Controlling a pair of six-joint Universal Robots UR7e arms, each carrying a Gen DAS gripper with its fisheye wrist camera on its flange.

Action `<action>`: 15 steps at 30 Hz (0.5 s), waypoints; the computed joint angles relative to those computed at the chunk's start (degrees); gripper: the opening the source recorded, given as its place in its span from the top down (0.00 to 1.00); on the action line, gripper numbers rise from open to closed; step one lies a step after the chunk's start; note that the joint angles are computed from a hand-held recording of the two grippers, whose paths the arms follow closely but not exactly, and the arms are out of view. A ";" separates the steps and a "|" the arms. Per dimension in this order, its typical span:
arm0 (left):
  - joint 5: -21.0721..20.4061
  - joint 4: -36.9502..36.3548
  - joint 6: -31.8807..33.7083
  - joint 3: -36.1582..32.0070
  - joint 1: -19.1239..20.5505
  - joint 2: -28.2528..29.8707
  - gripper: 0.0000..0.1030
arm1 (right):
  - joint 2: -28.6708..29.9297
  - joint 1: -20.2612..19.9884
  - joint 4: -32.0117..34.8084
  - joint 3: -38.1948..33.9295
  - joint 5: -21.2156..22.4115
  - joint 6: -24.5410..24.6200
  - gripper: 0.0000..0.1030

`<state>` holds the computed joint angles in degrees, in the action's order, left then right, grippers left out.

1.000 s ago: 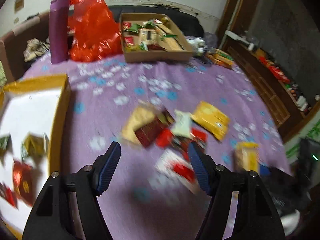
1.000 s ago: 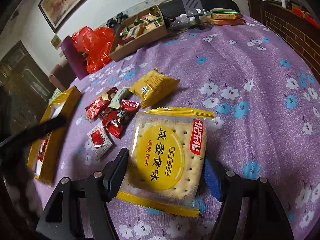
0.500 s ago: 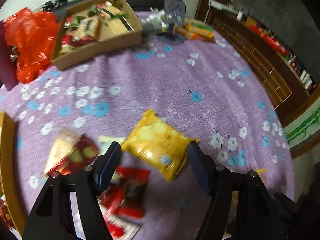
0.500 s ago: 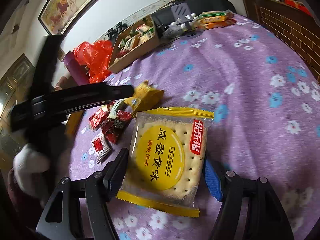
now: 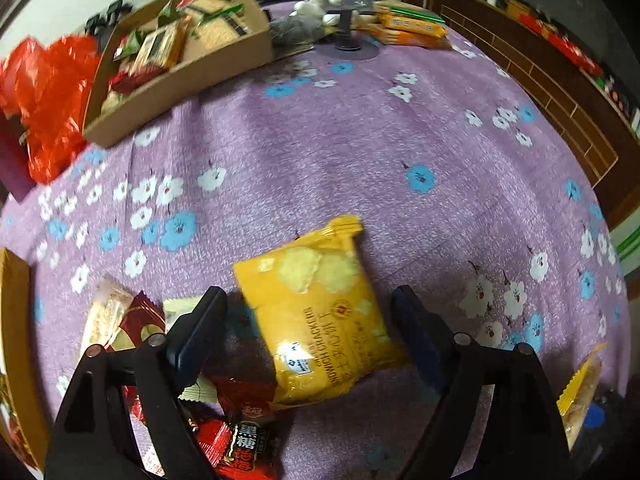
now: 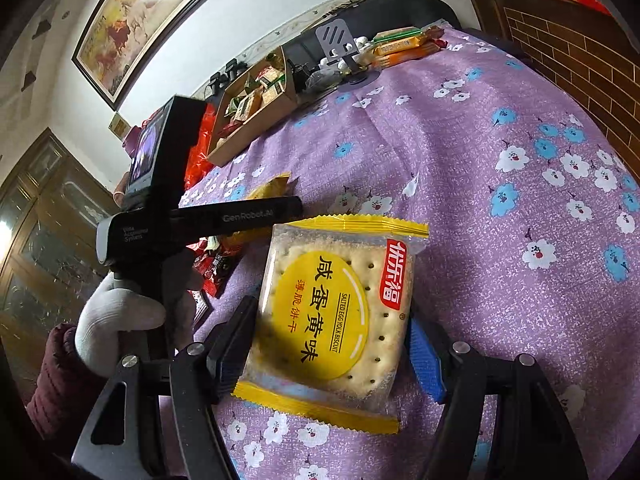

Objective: Organize snacks
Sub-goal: 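Grasp the yellow sandwich cracker pack with the left tool while the right tool holds the biscuit, then carry both yellow packs over the tray and release them inside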

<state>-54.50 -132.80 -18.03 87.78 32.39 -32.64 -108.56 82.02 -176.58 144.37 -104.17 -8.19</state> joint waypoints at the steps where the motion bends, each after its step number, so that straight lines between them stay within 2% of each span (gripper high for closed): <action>1: -0.44 -0.19 0.21 -0.35 0.13 0.26 0.23 | 0.04 -0.14 0.04 0.00 0.12 -0.05 0.31; 2: -1.22 -1.01 0.93 -0.21 0.22 0.23 0.30 | 0.15 -0.23 0.06 -0.02 0.25 -0.03 0.31; 3: -2.31 -2.38 2.35 0.13 0.22 0.10 0.45 | 0.26 -0.25 0.08 -0.05 0.27 -0.01 0.31; 4: -1.26 -2.83 3.42 0.25 -0.26 0.23 0.58 | 0.39 -0.20 0.13 -0.14 0.13 0.00 0.31; 6: -0.71 -2.45 4.03 0.09 -0.81 0.36 0.59 | 0.53 0.13 0.19 -0.25 -0.39 -0.02 0.31; 10: -2.40 -4.56 3.70 2.28 -1.22 -1.33 0.59 | 0.41 1.36 -0.02 -0.18 -1.58 0.22 0.31; 15: -6.04 -9.91 2.15 8.51 -2.14 -7.50 0.59 | 0.17 4.70 -0.33 -0.04 -4.07 0.56 0.31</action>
